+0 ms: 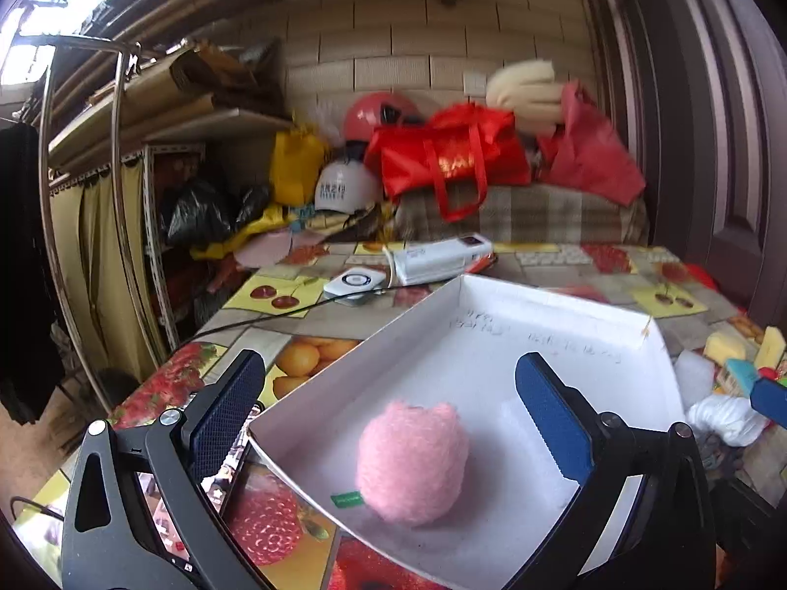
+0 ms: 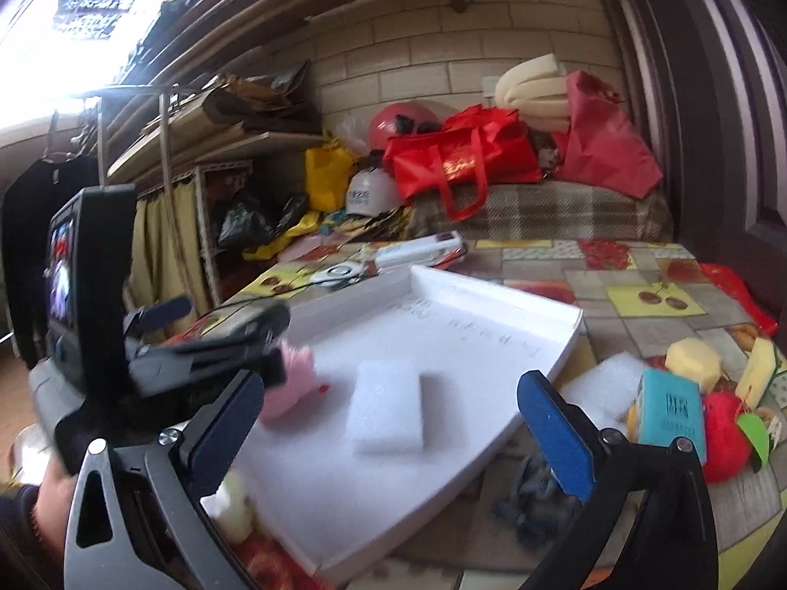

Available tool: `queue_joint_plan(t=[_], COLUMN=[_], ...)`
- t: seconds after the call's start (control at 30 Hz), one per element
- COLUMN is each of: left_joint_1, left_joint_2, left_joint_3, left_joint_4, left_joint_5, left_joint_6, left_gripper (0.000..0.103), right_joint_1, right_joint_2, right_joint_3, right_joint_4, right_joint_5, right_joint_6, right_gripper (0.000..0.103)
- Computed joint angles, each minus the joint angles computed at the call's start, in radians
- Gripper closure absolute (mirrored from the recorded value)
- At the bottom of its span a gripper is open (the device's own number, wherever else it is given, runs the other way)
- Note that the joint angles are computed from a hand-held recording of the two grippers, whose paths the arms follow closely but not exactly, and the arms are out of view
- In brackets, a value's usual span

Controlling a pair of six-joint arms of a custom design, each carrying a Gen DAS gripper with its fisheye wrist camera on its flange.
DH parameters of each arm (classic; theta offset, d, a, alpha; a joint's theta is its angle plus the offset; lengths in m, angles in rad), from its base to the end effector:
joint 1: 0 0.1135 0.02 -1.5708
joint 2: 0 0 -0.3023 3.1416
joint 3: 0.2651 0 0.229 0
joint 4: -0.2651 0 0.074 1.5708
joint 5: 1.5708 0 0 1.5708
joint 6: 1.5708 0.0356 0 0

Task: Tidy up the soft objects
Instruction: 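Grasp the patterned cloth with the left gripper while the right gripper grasps the rope knot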

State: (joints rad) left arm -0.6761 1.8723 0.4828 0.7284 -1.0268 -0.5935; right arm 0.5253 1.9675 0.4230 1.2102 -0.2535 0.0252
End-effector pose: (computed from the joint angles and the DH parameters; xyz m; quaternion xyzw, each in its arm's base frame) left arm 0.2387 -0.1524 0.1389 -0.1833 0.7908 0.1283 0.5698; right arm 0.2594 0.1607 0.1374 -0.2710 0.7651 0.2554 0.5253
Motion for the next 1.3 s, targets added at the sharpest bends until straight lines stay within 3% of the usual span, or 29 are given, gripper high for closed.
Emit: queue_joint_plan(t=[0.17, 0.27, 0.4, 0.5, 0.67, 0.9, 1.0, 1.07, 1.2, 1.27, 1.3], left_joint_1=[-0.118, -0.174, -0.232, -0.266, -0.334, -0.411, -0.414, -0.404, -0.347, -0.310, -0.299], left_joint_2=[-0.002, 0.010, 0.051, 0.092, 0.153, 0.267, 0.295, 0.287, 0.269, 0.275, 0.282], left_joint_3=[0.001, 0.044, 0.112, 0.205, 0.342, 0.543, 0.590, 0.575, 0.576, 0.609, 0.626], left_joint_4=[0.016, -0.004, 0.042, 0.007, -0.098, -0.319, -0.385, -0.383, -0.422, -0.486, -0.514], left_joint_5=[-0.008, 0.043, 0.153, 0.250, 0.403, 0.420, 0.424, 0.449, 0.547, 0.613, 0.633], left_joint_6=[-0.004, 0.009, 0.157, 0.296, 0.475, 0.668, 0.687, 0.669, 0.576, 0.526, 0.512], left_gripper=[0.000, 0.000, 0.000, 0.000, 0.000, 0.001, 0.001, 0.006, 0.009, 0.031, 0.040], right_joint_1=[-0.106, -0.241, -0.466, -0.630, -0.800, -0.794, -0.721, -0.667, -0.610, -0.611, -0.617], right_joint_2=[-0.053, -0.064, -0.042, -0.028, -0.017, 0.026, 0.060, 0.093, 0.154, 0.177, 0.173], right_joint_3=[-0.098, -0.149, -0.201, -0.174, 0.017, 0.210, 0.313, 0.388, 0.535, 0.587, 0.577], right_joint_4=[0.067, 0.113, 0.199, 0.180, -0.100, -0.389, -0.567, -0.672, -0.865, -0.952, -0.940], right_joint_5=[-0.089, -0.180, -0.293, -0.322, -0.276, -0.247, -0.206, -0.151, -0.071, -0.073, -0.079], right_joint_6=[-0.003, 0.048, 0.119, 0.139, 0.133, -0.032, -0.140, -0.187, -0.227, -0.240, -0.238], right_gripper=[0.000, 0.000, 0.000, 0.000, 0.000, 0.001, 0.012, 0.019, 0.030, 0.037, 0.056])
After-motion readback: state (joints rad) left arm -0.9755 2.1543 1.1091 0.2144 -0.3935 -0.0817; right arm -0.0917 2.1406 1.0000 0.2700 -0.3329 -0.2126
